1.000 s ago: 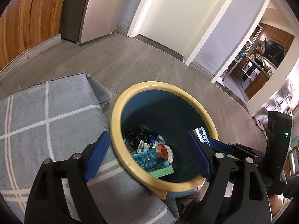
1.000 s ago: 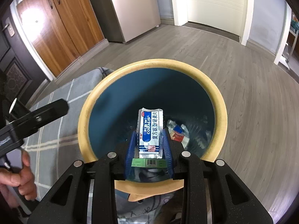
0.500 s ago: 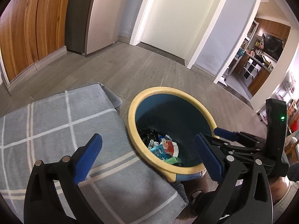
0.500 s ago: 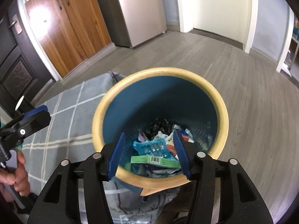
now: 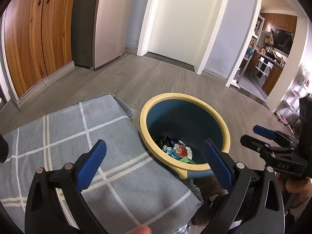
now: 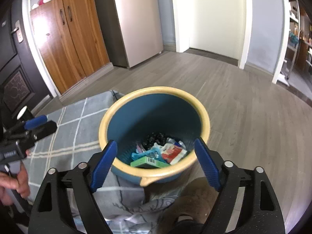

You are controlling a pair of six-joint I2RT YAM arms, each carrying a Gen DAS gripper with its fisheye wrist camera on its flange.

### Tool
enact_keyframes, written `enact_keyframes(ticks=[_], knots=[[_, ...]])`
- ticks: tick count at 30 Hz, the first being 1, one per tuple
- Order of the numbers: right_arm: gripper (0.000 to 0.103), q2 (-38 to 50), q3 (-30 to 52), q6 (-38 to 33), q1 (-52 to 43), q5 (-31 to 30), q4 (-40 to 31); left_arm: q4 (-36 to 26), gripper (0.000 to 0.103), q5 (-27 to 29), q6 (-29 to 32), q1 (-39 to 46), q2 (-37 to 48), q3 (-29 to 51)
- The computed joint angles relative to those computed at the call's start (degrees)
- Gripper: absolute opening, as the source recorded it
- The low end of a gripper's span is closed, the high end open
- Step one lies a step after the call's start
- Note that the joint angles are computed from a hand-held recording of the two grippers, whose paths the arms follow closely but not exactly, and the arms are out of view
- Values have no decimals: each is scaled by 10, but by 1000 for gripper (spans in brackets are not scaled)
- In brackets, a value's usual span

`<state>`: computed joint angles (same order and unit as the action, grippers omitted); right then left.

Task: Collect trash

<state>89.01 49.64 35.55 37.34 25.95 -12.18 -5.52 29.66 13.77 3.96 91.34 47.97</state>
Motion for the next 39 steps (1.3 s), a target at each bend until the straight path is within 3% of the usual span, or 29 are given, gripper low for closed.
enact_keyframes(ticks=[9, 16, 39], knots=[[90, -46, -28, 16, 61, 54, 2, 60, 97, -18, 27, 11, -70, -81], [92, -44, -22, 18, 83, 75, -3, 60, 97, -18, 37, 28, -88, -97], [93, -46, -25, 19, 72, 60, 0, 70, 97, -28, 44, 17, -82, -103]])
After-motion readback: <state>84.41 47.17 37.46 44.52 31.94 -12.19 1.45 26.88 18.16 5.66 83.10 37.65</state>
